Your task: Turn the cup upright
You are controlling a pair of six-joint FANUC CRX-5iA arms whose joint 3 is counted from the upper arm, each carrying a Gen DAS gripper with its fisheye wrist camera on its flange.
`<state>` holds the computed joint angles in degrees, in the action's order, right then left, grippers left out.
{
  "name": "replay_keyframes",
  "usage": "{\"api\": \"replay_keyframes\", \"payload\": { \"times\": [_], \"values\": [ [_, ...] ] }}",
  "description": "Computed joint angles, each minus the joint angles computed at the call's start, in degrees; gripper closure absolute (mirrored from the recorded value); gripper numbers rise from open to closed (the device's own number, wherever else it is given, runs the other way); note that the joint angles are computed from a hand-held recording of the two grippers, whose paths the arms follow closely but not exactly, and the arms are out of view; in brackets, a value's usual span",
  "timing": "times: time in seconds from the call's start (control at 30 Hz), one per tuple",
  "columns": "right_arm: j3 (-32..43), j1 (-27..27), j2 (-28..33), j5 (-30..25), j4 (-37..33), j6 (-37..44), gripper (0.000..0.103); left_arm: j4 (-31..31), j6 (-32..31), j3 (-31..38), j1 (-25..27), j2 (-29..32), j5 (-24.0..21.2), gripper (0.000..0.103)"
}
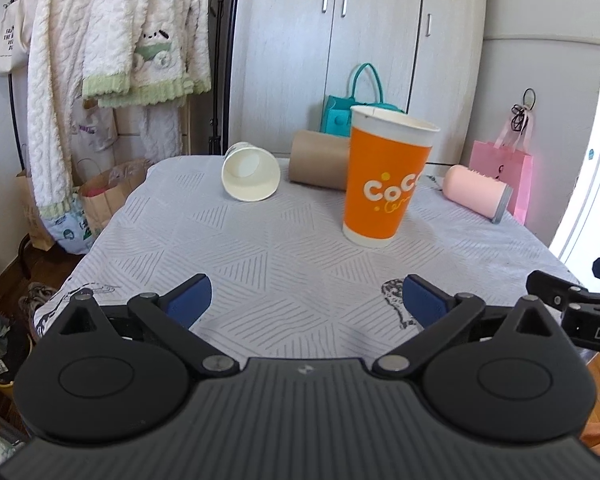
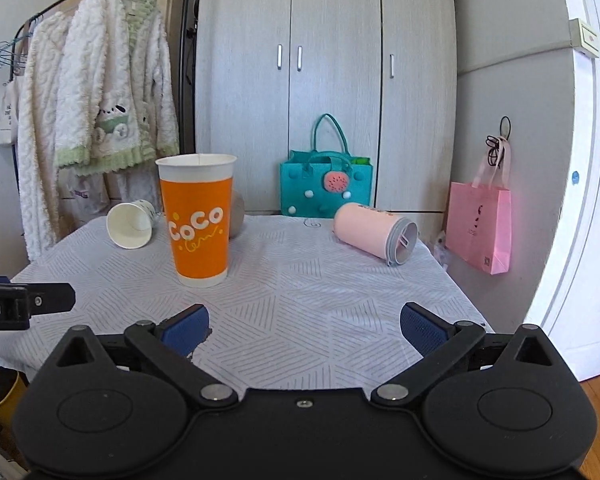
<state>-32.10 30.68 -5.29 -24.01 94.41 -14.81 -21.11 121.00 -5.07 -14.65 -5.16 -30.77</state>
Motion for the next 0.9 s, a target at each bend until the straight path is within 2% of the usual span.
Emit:
{"api": "replay_keyframes", "payload": {
  "times": [0.1, 0.27, 0.5, 0.63, 0.9],
  "values": [
    [0.5, 1.1, 0.5, -1.5, -2.4, 1.0, 0.0, -1.2, 0.6, 0.6, -0.4, 0.3, -1.0, 0.0],
    [1.2, 2.7, 1.0, -3.7, -6.9, 4.1, 0.0, 2.7, -3.9, -0.6, 0.6, -0.2, 0.5, 0.0],
    [1.5, 3.9, 1.1, -5.0, -9.9, 6.1, 0.0, 2.5, -3.7, -0.6, 0.6, 0.0, 0.1, 0.0],
    [1.3, 3.8, 1.0, -5.6, -8.6, 4.0, 0.0, 5.1, -5.8, -1.4, 1.5, -0.3, 1.2, 0.0],
    [1.1, 4.0, 0.8, -6.9, -6.3, 2.6, 0.0, 2.8, -4.1, -0.8, 0.8, -0.3, 0.1, 0.0]
  ]
}}
